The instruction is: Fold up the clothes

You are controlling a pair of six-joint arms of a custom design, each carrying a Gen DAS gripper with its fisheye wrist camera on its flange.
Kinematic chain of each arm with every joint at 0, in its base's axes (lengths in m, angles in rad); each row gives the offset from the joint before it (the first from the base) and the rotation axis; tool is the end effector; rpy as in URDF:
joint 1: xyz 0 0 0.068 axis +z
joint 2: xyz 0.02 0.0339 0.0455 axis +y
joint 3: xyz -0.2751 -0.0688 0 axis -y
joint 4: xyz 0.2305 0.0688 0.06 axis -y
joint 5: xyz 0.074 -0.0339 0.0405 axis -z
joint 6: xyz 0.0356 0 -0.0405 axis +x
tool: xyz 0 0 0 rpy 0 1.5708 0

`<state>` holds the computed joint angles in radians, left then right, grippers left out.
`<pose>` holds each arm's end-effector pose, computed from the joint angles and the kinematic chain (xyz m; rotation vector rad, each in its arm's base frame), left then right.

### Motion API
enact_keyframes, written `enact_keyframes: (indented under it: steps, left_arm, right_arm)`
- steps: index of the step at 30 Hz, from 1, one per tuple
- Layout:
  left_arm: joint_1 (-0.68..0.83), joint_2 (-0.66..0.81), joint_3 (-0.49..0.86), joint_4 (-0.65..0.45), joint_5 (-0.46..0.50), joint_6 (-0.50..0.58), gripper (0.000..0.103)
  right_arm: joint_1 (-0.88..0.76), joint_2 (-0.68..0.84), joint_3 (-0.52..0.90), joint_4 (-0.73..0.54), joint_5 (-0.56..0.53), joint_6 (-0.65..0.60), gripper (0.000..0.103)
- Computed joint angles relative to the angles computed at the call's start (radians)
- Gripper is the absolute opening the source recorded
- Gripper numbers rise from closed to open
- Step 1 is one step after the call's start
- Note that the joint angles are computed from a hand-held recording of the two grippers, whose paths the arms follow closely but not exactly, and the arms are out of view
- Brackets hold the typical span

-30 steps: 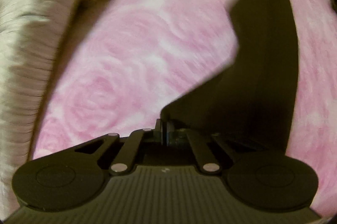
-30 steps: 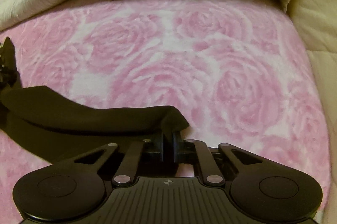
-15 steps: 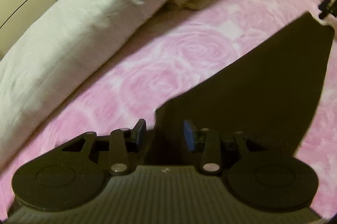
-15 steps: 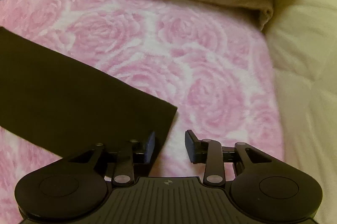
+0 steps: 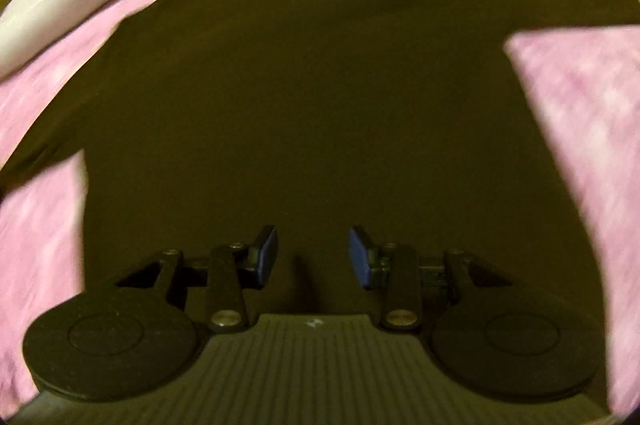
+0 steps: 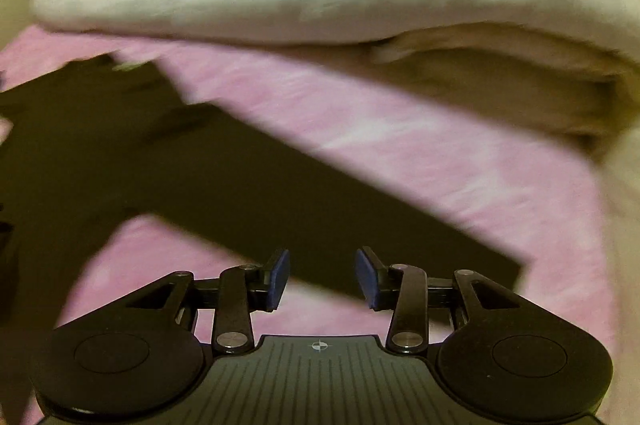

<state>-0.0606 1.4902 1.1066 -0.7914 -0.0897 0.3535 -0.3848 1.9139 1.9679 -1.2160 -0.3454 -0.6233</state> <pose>0.2759 -0.0135 0.2561 0.5423 2.7022 0.2030 0.3588 -0.1323 0.3463 -0.4054 2.5879 0.1378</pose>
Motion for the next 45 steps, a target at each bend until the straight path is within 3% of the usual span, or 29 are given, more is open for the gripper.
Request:
enact_keyframes:
  steps: [3, 6, 9, 12, 14, 19, 22, 24, 25, 26, 28, 30, 32, 33, 35, 36, 40, 43, 45]
  left_arm:
    - [0.240, -0.106, -0.057, -0.039, 0.022, 0.175, 0.039]
    - [0.499, -0.118, -0.056, -0.067, 0.093, 0.367, 0.040]
    - [0.731, -0.034, 0.006, -0.134, 0.197, 0.512, 0.043]
    - [0.930, 0.085, 0.113, -0.225, 0.297, 0.634, 0.043]
    - [1.017, 0.170, 0.199, -0.301, 0.335, 0.717, 0.043]
    - [1.169, 0.392, 0.454, -0.437, 0.440, 0.847, 0.043]
    - [1.192, 0.541, 0.620, -0.570, 0.460, 0.854, 0.039]
    - [1.208, 0.569, 0.651, -0.629, 0.461, 0.926, 0.039]
    - [1.206, 0.572, 0.659, -0.649, 0.463, 0.961, 0.032]
    - [1.200, 0.563, 0.646, -0.664, 0.456, 0.977, 0.014]
    - [1.190, 0.536, 0.609, -0.672, 0.442, 0.999, 0.003]
    - [1.201, 0.489, 0.545, -0.638, 0.442, 1.031, 0.001]
    - [1.190, 0.467, 0.502, -0.598, 0.447, 1.014, 0.001]
    - [1.189, 0.461, 0.495, -0.594, 0.446, 1.014, 0.001]
    - [1.188, 0.452, 0.496, -0.599, 0.441, 1.017, 0.001]
    - [1.199, 0.448, 0.518, -0.620, 0.434, 1.025, 0.001]
    - [1.276, 0.428, 0.601, -0.722, 0.417, 1.074, 0.001]
    - [1.307, 0.381, 0.496, -0.675, 0.378, 1.068, 0.001]
    - [1.301, 0.349, 0.413, -0.614, 0.358, 1.024, 0.001]
  right_arm:
    - [0.071, -0.145, -0.241, 0.006, -0.017, 0.101, 0.042]
    - [0.140, -0.264, -0.453, -0.010, -0.084, 0.273, 0.043]
    - [0.246, -0.435, -0.735, 0.065, -0.135, 0.445, 0.045]
    - [0.394, -0.587, -0.944, 0.119, -0.112, 0.631, 0.046]
    - [0.533, -0.700, -1.058, 0.143, -0.089, 0.819, 0.047]
    - [0.910, -0.869, -1.180, 0.238, 0.054, 1.264, 0.051]
    - [1.076, -0.908, -1.215, 0.300, 0.179, 1.454, 0.059]
    - [1.149, -0.914, -1.221, 0.317, 0.251, 1.542, 0.059]
    - [1.193, -0.910, -1.211, 0.305, 0.298, 1.595, 0.059]
    - [1.232, -0.905, -1.202, 0.294, 0.335, 1.646, 0.059]
    - [1.292, -0.910, -1.203, 0.284, 0.366, 1.722, 0.059]
    - [1.309, -0.944, -1.215, 0.270, 0.377, 1.750, 0.059]
    - [1.224, -1.018, -1.258, 0.274, 0.324, 1.717, 0.059]
    - [1.197, -1.047, -1.284, 0.291, 0.306, 1.721, 0.053]
    - [1.100, -1.071, -1.311, 0.304, 0.228, 1.677, 0.011]
    - [1.045, -1.078, -1.323, 0.306, 0.185, 1.648, 0.007]
    - [0.932, -1.067, -1.227, 0.145, 0.106, 1.475, 0.005]
    - [0.937, -1.075, -1.189, 0.049, 0.110, 1.405, 0.006]
    - [0.905, -1.069, -1.217, 0.073, 0.097, 1.362, 0.006]
